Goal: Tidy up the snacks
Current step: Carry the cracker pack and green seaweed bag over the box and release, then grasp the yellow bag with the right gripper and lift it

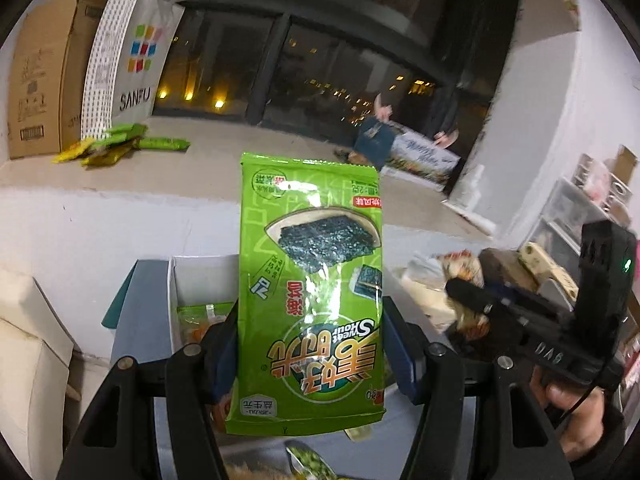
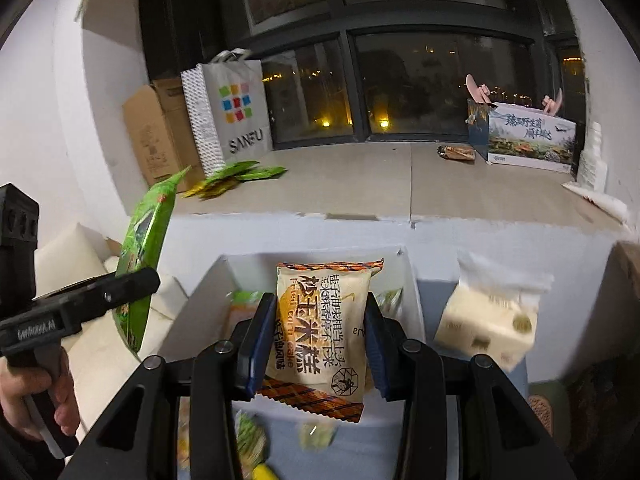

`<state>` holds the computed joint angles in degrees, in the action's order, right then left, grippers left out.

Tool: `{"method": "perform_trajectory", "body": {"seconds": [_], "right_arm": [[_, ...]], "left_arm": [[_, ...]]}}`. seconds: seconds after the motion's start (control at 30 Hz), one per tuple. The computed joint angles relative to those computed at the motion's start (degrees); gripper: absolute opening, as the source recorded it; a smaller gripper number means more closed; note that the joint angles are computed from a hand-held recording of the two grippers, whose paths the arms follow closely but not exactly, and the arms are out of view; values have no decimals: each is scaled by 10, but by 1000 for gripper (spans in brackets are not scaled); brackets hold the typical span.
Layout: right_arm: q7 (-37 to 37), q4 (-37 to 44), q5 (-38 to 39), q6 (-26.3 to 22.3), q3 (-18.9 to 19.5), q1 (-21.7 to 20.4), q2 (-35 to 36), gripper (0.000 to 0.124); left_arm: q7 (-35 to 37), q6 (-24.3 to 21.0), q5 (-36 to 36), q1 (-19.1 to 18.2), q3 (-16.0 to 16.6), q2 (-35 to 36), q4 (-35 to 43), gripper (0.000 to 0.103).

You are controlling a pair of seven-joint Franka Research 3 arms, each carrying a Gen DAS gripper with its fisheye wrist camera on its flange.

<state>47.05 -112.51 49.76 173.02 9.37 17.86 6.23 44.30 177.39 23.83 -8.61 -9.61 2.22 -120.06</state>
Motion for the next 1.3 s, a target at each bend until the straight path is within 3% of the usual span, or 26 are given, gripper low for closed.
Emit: {"method": "perform_trajectory", "body": {"seconds": [0.07, 0.17, 0.23, 0.27, 0.3, 0.33, 0.5, 0.67, 0.83, 0.87, 0.93, 1.0, 1.07, 1.13, 1.3], "right_arm": [[26, 44, -32, -30, -11, -1, 33, 45], [95, 88, -99, -54, -24, 1, 69, 45], [137, 105, -154, -49, -36, 11, 89, 48], [155, 105, -177, -41, -41, 14, 92, 66], [176, 106, -203, -36, -48, 19, 96, 99], [203, 104, -224, -31, -56, 25, 98, 103], [238, 80, -234, -18, -39, 2, 84, 103], [188, 58, -178, -13, 1, -33, 59, 103], [31, 21, -44, -17, 42, -58, 10, 103], [-24, 7, 9, -16, 51, -61, -7, 103], [-107, -21, 96, -19, 53, -55, -40, 103], [-163, -63, 153, -28, 45, -38, -82, 103], [-279, -102, 261, -23, 30, -10, -123, 103], [-365, -142, 339, -31, 13, 17, -162, 103], [-422, -240, 407, -48, -21, 64, -231, 103]], "left_arm": [[-42, -22, 46, -18, 27, 25, 30, 68], [53, -47, -57, 20, -21, 47, 42, 77], [32, -69, -40, 5, -4, 53, 46, 103], [17, -65, -28, 1, 4, 52, 40, 103], [19, -56, -30, 2, 5, 50, 33, 103], [19, -50, -31, 2, 5, 46, 25, 103], [-4, -49, -1, -5, 14, 31, 10, 103], [-71, -51, 93, -7, 19, -10, -14, 103], [-204, -35, 273, 30, -11, -77, -57, 103], [-247, -45, 326, 45, -27, -100, -69, 103], [-278, -43, 360, 61, -42, -133, -93, 103], [-290, -23, 354, 69, -47, -174, -133, 103], [-287, -6, 339, 76, -54, -208, -168, 103], [-305, 6, 348, 104, -84, -247, -201, 103], [-323, 44, 314, 119, -116, -332, -303, 103]]}}
